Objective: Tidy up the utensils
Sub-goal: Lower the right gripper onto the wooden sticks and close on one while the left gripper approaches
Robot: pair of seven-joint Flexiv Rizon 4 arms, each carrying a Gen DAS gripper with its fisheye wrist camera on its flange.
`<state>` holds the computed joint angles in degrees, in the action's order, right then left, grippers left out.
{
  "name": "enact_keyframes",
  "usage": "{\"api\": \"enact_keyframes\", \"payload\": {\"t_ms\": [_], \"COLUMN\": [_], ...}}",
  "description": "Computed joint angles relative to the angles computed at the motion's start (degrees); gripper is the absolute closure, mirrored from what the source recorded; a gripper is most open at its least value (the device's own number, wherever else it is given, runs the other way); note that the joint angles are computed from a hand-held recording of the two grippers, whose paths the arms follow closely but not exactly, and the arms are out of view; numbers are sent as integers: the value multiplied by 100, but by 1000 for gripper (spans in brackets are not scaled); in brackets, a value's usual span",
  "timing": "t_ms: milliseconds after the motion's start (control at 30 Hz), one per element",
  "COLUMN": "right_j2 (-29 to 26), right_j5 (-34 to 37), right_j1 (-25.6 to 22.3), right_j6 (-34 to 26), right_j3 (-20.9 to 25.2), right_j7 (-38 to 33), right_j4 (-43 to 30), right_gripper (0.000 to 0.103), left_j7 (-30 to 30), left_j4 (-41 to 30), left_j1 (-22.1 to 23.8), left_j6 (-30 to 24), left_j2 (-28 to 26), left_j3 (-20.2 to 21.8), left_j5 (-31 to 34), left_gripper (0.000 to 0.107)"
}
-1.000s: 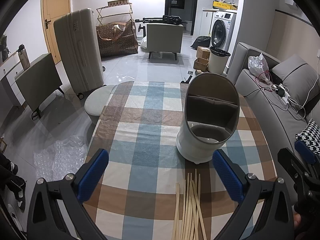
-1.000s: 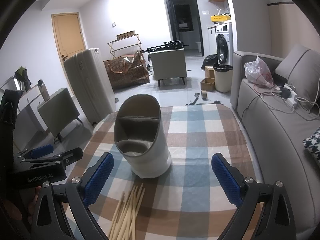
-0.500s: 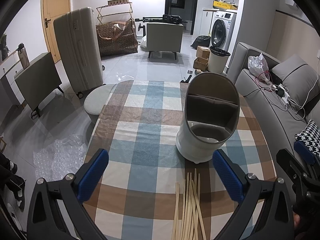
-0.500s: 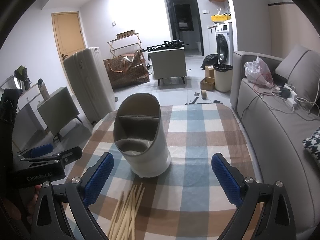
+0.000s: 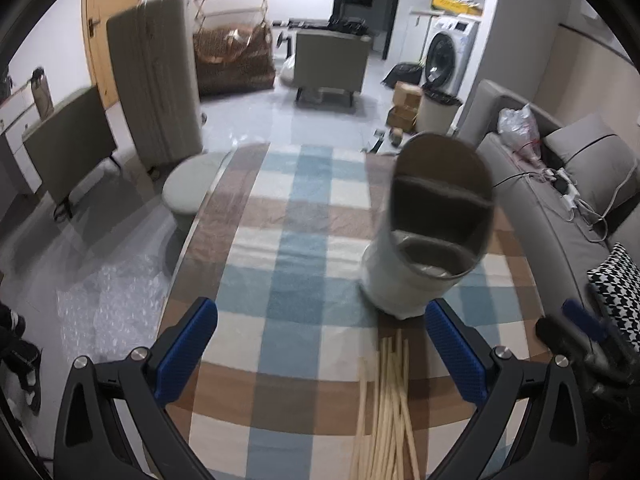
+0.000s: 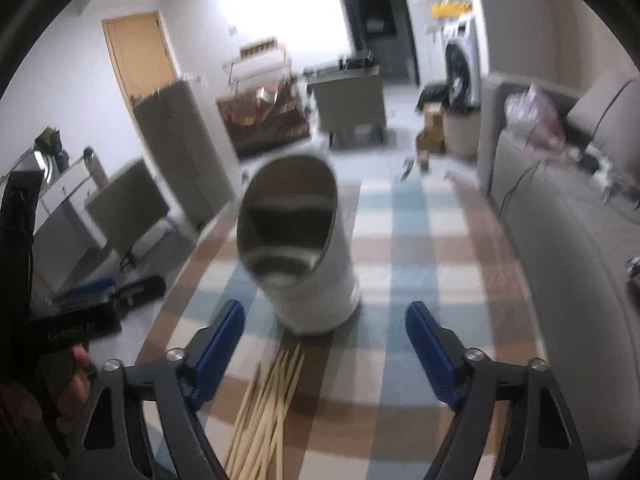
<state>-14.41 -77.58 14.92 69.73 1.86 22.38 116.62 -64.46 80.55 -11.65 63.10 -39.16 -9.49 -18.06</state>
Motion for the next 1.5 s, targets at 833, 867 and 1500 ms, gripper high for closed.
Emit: {"api": "enact_keyframes", "payload": {"t_ms": [833,867,1500], "right_j2": [-1801,-1766,-1674], "right_j5": [5330,5393,5403], "right_j1": [746,796,1018], "right_j6": [-1361,-1340,-1610], "right_j3": [539,476,181], "right_j7": [-5035,-5029,-5191], "right_j4": [-1875,-1843,-1782], "right_gripper": [87,87,92], "left_j7": [-639,-665,-620], "left_j4": [-717,-758,-842], "left_j1": [503,511,504], "left_j6": [-1153,-1197,-1356], "left_j2": [-336,-360,-395], "left_j3": [163,163,194], "left_j5": [-252,-266,-225], "left_gripper": [6,6,6]}}
